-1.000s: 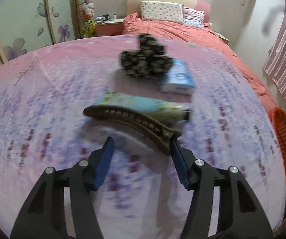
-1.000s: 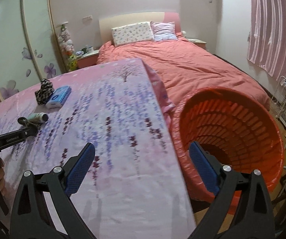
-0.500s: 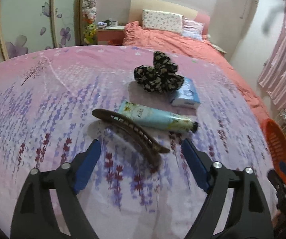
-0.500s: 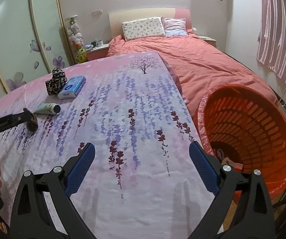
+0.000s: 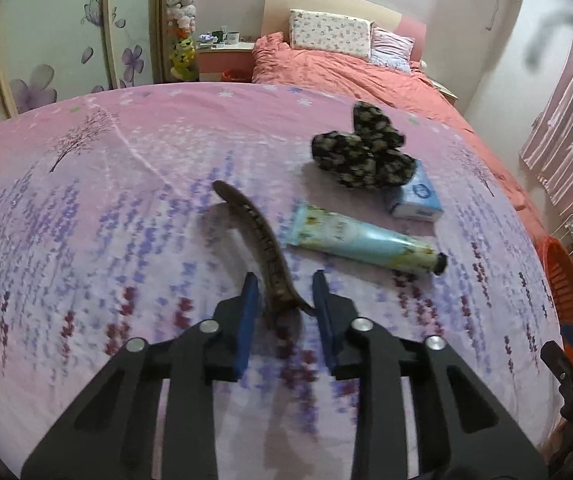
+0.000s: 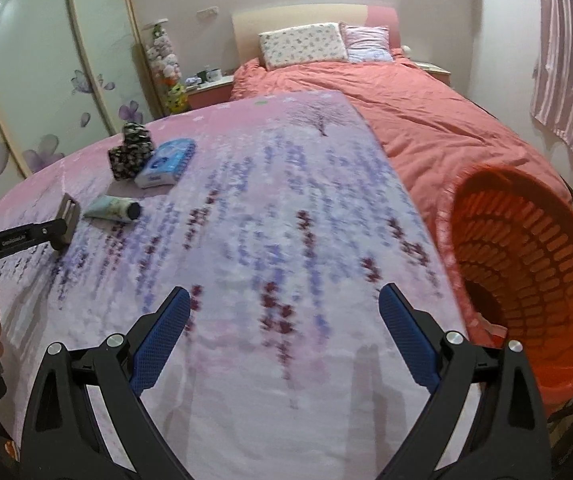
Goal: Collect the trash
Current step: 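Grasp the brown hair claw clip with the left tool while the right tool grasps the hand cream tube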
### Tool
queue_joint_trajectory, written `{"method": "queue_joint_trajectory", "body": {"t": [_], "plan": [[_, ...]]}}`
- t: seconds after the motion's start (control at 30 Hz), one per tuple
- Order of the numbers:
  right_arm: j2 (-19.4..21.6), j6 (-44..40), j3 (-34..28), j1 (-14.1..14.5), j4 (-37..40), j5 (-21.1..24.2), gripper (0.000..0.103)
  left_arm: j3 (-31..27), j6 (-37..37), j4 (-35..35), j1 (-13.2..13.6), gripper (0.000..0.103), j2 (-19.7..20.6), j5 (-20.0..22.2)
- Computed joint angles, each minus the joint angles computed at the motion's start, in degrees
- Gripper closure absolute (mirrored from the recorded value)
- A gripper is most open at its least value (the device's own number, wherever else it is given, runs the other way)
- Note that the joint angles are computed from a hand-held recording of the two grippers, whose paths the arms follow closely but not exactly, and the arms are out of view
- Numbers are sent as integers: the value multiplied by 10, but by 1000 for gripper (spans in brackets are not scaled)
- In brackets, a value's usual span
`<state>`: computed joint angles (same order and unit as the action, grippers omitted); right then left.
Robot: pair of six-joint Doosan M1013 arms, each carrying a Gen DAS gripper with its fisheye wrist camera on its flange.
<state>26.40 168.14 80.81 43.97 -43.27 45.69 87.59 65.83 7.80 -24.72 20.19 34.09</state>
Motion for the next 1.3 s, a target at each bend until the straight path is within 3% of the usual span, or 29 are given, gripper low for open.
{"method": "queue_joint_trajectory", "body": {"t": [0.17,0.27,0.37,0.5,0.6,0.67,0.7,0.8,1.07,1.3], "plan": [[26,-44,-42,-4,21,-33,9,1,21,-15,9,64,-1,0],[58,-129,-93,-11,80,-50,12,4,40,-31,14,63,-4,-4],[90,-208,-146,-15,129,-42,15,7,50,-35,18,60,-7,-5],[136,-299,-222,-18,173,-8,18,13,80,-67,24,48,-11,-13],[157,-356,-261,-21,207,17,27,22,70,-53,25,40,-17,-22],[167,-395,-278,-23,239,32,43,25,56,-43,26,34,-19,-25],[166,-396,-277,-21,232,31,54,25,51,-40,26,32,-19,-25],[152,-396,-254,-20,235,15,74,25,40,-30,25,32,-19,-27],[86,-304,-139,-13,197,-31,74,1,33,-28,9,34,0,-10],[47,-176,-74,-6,118,-1,74,-29,-21,43,-6,60,26,26]]}}
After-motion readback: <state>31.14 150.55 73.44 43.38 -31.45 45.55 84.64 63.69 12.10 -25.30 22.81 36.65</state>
